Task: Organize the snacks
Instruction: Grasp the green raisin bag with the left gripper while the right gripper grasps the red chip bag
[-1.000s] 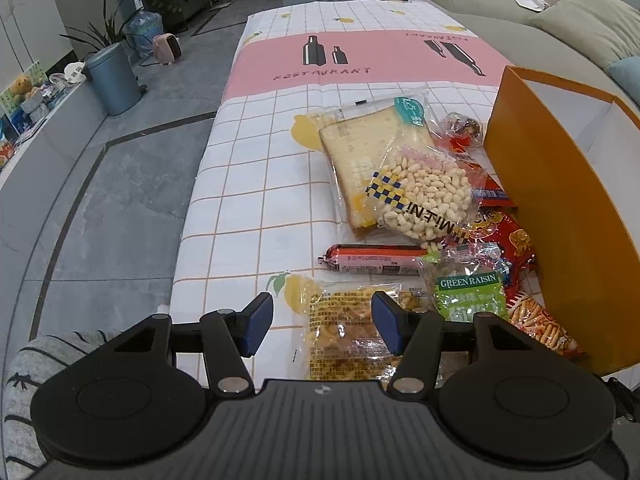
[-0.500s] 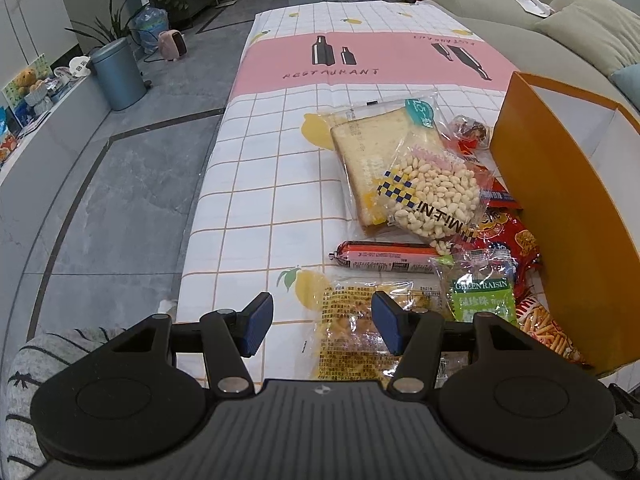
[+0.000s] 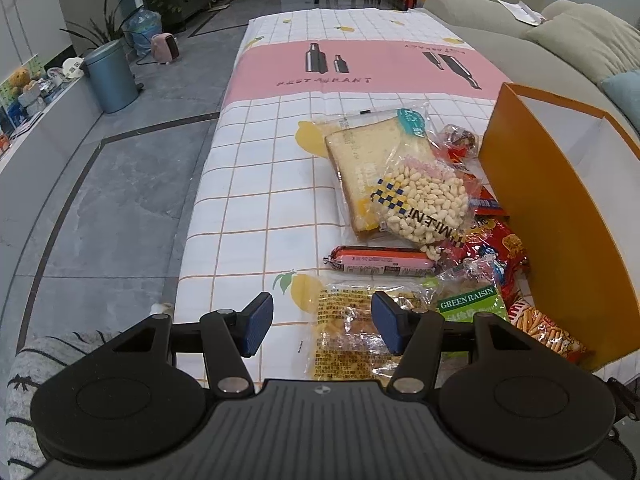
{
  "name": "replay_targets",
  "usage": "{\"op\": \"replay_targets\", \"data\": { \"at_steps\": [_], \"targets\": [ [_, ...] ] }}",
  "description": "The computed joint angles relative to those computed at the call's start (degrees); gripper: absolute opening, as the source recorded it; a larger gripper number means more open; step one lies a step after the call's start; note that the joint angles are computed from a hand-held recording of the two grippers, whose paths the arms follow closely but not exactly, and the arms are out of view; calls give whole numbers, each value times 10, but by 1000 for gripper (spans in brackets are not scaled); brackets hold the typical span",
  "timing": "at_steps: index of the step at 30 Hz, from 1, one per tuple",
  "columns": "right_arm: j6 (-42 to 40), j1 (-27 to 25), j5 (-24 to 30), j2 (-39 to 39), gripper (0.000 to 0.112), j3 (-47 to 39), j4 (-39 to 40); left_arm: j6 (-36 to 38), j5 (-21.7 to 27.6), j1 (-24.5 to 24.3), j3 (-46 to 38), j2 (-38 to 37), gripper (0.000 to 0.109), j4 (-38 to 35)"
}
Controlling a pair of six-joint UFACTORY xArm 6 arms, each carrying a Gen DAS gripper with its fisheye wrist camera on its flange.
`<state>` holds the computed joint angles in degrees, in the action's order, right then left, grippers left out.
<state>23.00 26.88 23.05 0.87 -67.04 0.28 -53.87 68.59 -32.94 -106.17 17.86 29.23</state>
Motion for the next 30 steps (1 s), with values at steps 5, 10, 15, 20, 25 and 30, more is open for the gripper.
{"op": "replay_targets", "data": {
  "at_steps": [5, 10, 15, 20, 25, 30],
  "targets": [
    [-13, 0, 1, 1, 50, -2, 0, 54, -102, 14, 36, -17, 72, -61],
    [-32, -2, 14, 11, 50, -12, 33, 163, -134, 39, -21, 37, 76, -223],
    [-52, -5, 22, 13, 50, -17, 57, 156, -46, 37, -143, 128, 76, -259],
    [-64, -8, 25, 15, 50, -18, 68, 148, 29, 30, -270, 214, 81, -250],
    [-75, -8, 19, 18, 50, -18, 69, 126, 42, 20, -314, 245, 68, -219],
    [-91, -13, 18, 21, 50, -22, 109, 105, -23, 23, -223, 195, 62, -218]
  ]
}}
